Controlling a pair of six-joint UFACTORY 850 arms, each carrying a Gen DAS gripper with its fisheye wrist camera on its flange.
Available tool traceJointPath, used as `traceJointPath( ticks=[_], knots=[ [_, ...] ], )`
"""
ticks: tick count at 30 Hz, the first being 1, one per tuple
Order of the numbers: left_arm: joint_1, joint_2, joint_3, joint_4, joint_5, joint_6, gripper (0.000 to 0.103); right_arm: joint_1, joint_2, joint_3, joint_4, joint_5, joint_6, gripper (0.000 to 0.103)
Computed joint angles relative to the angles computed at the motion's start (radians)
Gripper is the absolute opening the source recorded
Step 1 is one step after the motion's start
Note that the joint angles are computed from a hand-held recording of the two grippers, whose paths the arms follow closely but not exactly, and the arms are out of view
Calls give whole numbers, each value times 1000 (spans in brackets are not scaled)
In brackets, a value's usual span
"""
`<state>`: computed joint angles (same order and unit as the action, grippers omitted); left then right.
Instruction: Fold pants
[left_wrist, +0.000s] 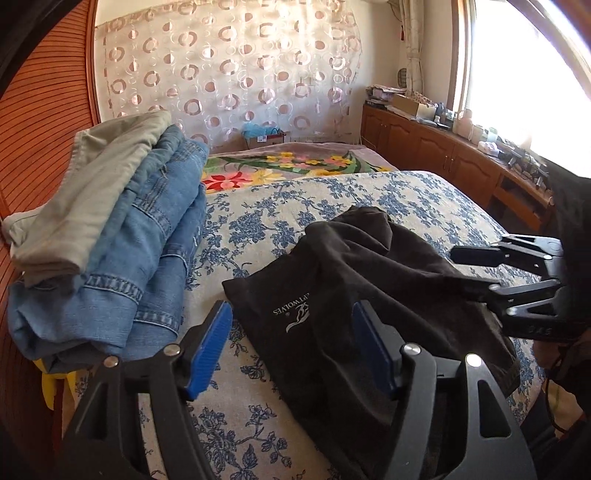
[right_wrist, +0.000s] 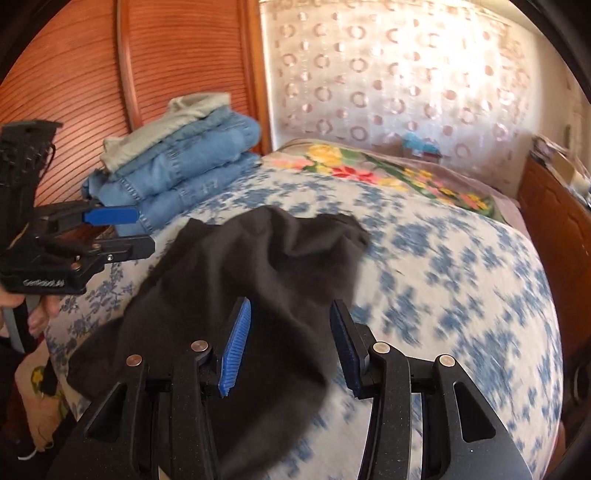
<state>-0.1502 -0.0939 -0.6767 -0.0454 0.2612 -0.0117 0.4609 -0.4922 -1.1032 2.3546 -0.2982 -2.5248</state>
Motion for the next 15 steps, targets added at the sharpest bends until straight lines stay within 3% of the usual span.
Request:
traceJointPath(
  ticks=[6, 7, 9, 10, 15],
  knots=[
    [15, 15, 17, 44, 8, -49, 67, 31, -83, -114, -298, 70, 260, 45],
    [16, 14, 17, 53, 8, -58, 67, 33, -92, -125, -320, 83, 280, 41],
    [17, 10, 16, 78, 8, -84, 67, 27, -102, -134, -365, 83, 330, 21],
    [16, 6, 14, 83, 6, -91, 67, 21, -102, -133, -387, 73, 355, 4],
    [6, -13, 3, 84, 2, -93, 67, -11, -62, -79, -288, 30, 252, 0]
  ],
)
